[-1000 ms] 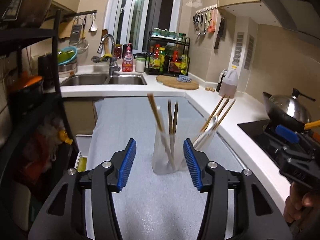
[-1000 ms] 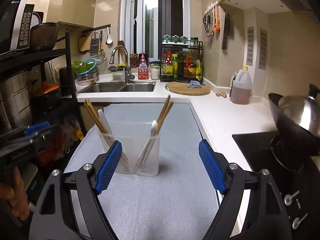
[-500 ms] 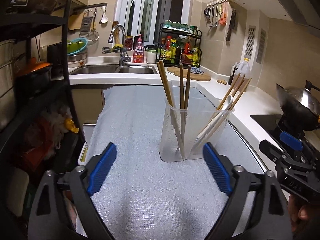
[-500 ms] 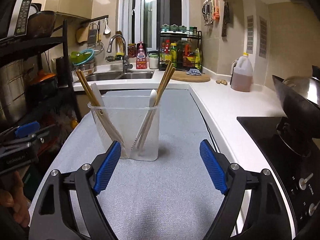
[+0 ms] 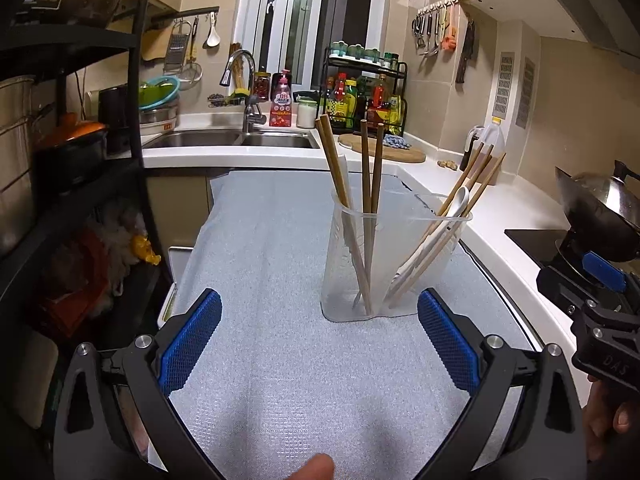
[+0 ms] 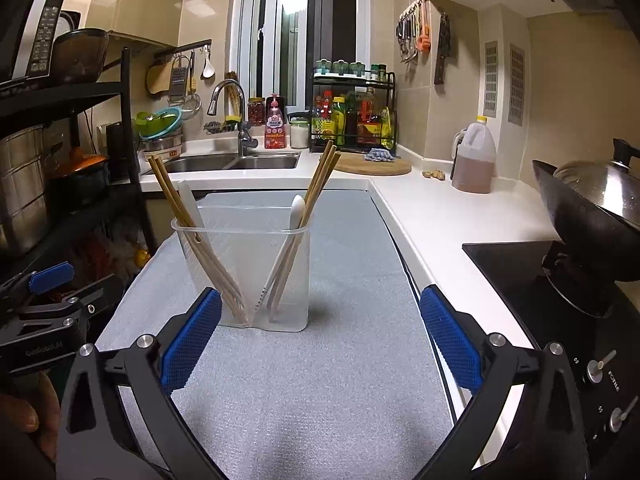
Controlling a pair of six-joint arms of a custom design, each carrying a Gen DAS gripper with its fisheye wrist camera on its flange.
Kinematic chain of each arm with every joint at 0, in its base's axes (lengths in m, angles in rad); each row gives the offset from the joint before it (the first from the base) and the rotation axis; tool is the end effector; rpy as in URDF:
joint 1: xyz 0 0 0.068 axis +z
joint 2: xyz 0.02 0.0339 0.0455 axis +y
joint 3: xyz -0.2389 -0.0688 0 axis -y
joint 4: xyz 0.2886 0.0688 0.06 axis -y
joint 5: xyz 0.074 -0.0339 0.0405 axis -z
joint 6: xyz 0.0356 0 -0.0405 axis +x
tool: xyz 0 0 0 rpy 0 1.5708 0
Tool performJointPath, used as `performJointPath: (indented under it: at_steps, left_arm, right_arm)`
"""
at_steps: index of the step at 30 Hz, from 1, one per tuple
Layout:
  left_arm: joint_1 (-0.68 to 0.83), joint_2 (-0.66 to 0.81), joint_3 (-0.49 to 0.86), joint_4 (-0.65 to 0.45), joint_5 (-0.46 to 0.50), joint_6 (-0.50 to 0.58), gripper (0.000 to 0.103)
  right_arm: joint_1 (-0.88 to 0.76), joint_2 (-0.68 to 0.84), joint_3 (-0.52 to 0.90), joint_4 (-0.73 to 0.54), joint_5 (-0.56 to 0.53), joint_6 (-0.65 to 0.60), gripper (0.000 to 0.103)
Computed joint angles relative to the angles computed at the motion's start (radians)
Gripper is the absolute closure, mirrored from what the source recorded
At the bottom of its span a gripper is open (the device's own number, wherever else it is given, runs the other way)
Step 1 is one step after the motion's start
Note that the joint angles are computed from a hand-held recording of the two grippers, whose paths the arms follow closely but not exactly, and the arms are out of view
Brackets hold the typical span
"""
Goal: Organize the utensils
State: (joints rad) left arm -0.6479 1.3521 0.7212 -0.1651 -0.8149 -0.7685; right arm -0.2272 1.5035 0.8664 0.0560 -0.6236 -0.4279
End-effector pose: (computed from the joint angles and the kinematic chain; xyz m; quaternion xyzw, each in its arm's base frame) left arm 0.2592 -0.1637 0.1546 -0.2007 0.8395 0.0531 0.5021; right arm 0.3531 -0.0603 0.1719 -0.2289 0.8188 0.1102 0.5148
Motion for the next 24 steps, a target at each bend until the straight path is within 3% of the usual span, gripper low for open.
performJointPath:
  at_steps: [24]
  left_arm:
    - [-0.018,0.023,0.005,0.009,-0.024,-0.004,0.008]
  right_arm:
    - [-0.004,0.009,0.004,0.012,0.014,0.015,0.005]
